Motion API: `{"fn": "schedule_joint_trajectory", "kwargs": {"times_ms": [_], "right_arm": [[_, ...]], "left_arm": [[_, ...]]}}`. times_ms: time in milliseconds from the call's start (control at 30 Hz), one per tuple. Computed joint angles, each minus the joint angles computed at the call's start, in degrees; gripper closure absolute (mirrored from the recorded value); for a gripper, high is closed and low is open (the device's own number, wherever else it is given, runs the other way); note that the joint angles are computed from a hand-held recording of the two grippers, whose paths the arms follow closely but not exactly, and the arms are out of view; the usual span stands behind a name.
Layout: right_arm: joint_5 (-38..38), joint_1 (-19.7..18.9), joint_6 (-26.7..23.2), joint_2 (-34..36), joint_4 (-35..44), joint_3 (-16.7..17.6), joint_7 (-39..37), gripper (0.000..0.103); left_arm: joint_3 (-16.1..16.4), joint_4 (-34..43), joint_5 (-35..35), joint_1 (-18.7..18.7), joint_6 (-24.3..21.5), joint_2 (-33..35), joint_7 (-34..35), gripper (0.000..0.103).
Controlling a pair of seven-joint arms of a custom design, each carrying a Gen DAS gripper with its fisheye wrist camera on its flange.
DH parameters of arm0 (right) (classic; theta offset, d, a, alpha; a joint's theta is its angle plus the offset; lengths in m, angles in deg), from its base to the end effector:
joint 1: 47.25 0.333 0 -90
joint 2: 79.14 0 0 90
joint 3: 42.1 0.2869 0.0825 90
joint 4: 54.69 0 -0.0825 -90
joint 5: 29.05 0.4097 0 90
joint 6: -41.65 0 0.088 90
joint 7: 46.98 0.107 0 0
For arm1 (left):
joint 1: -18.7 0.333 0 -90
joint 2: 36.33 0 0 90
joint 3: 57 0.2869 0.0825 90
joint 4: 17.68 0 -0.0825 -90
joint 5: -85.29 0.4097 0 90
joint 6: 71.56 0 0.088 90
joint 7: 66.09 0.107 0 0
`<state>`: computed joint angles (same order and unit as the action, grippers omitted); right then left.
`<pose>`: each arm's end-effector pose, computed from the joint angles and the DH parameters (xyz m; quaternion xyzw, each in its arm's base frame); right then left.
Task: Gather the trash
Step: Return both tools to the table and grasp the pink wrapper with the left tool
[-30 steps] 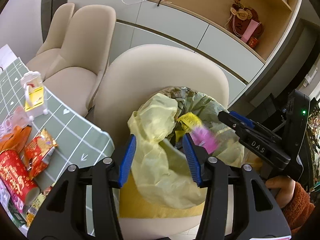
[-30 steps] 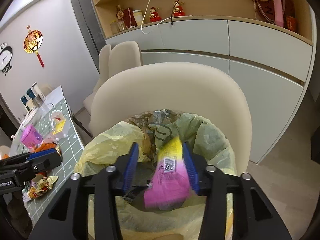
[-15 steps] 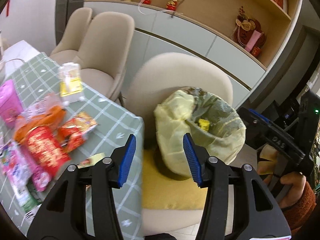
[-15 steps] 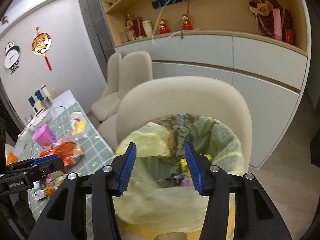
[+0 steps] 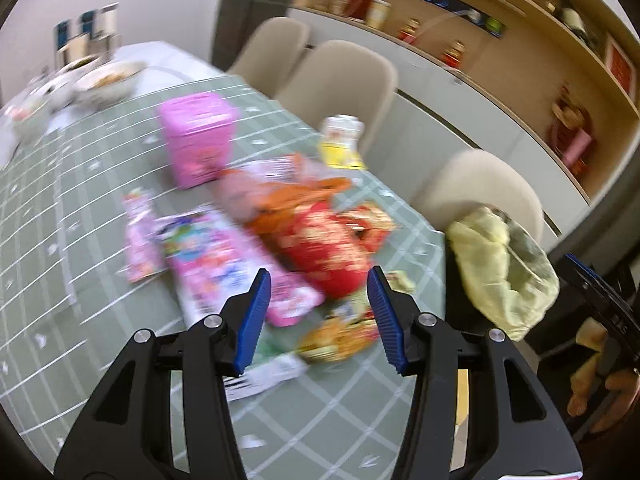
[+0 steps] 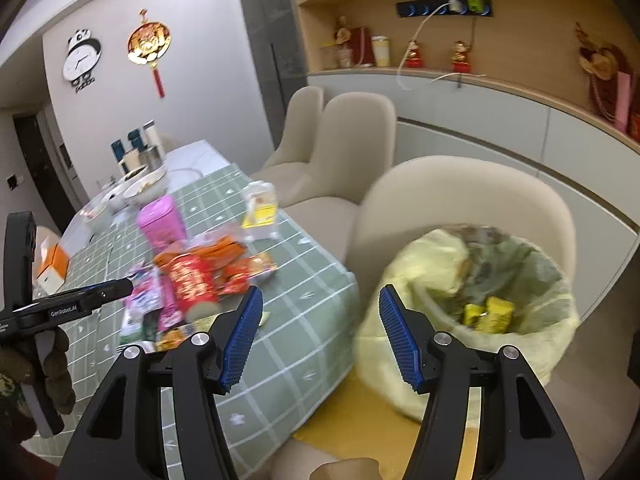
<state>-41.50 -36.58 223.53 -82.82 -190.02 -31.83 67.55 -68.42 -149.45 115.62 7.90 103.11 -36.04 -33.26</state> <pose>0.5177 0.2199 0.4107 -0.6905 0.5863 -0.2038 0.3713 0.5161 -0.2531 0.3793 -0.6895 0.6228 -0.3385 0.1488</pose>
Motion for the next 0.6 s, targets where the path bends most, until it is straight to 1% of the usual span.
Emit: {"fn": "schedule_joint_trajectory", "kwargs": {"times_ms": [33,67,100,133,200,233,300,367,433,467,533,567,600], "right_arm": [[-2.6,-0.9,-0.4,0.2,0.4,1.1,2.1,0.046],[-9.1,-3.3,-1.0,0.6,1.2,3.4,8.1,0.046],[-13.4,-3.8,-1.4,0.9,1.9,4.0,11.9,0.046],[-13.6,-2.7,-1.7,1.3,2.4,3.7,12.2,0.046],[-10.4,-0.2,-1.9,2.0,2.9,2.4,9.6,0.046],[-11.7,0.5,-2.1,2.3,3.3,2.0,10.7,0.046],[-21.0,1.0,-3.1,2.9,4.9,1.5,18.8,0.046],[-27.8,2.2,-3.9,3.5,6.4,0.5,24.6,0.046],[-29.2,3.8,-4.6,4.1,7.4,-0.6,25.8,0.046],[-29.5,4.8,-5.0,4.5,7.9,-1.1,26.1,0.046],[-28.2,6.3,-5.5,5.0,8.2,-2.2,24.8,0.046],[-28.3,7.1,-5.9,5.2,8.4,-2.8,24.9,0.046],[-28.6,7.9,-6.3,5.3,8.6,-3.4,25.1,0.046]], "left_arm": [[0.5,-1.6,0.6,0.5,0.5,-1.2,-1.1,0.056],[0.8,-3.1,1.3,1.1,0.9,-2.2,-2.2,0.056],[0.9,-4.2,1.5,1.7,1.2,-3.0,-2.7,0.056],[0.9,-5.7,1.8,2.5,1.6,-4.1,-3.5,0.056],[0.5,-8.1,3.0,4.3,2.2,-6.0,-5.5,0.056],[0.3,-9.0,3.0,5.0,2.3,-6.7,-5.8,0.056],[0.1,-10.6,3.0,6.5,2.8,-8.1,-6.3,0.056],[0.0,-11.8,2.6,7.8,3.2,-9.0,-5.8,0.056],[0.3,-12.2,1.9,8.7,4.0,-9.0,-4.5,0.056],[1.1,-12.0,1.0,8.8,4.5,-8.3,-2.8,0.056],[1.9,-11.2,-0.9,9.1,4.9,-6.8,-0.5,0.056],[2.8,-10.6,-3.0,8.7,4.7,-5.7,1.5,0.056],[4.7,-9.4,-8.6,6.9,4.2,-3.9,6.8,0.056]]}}
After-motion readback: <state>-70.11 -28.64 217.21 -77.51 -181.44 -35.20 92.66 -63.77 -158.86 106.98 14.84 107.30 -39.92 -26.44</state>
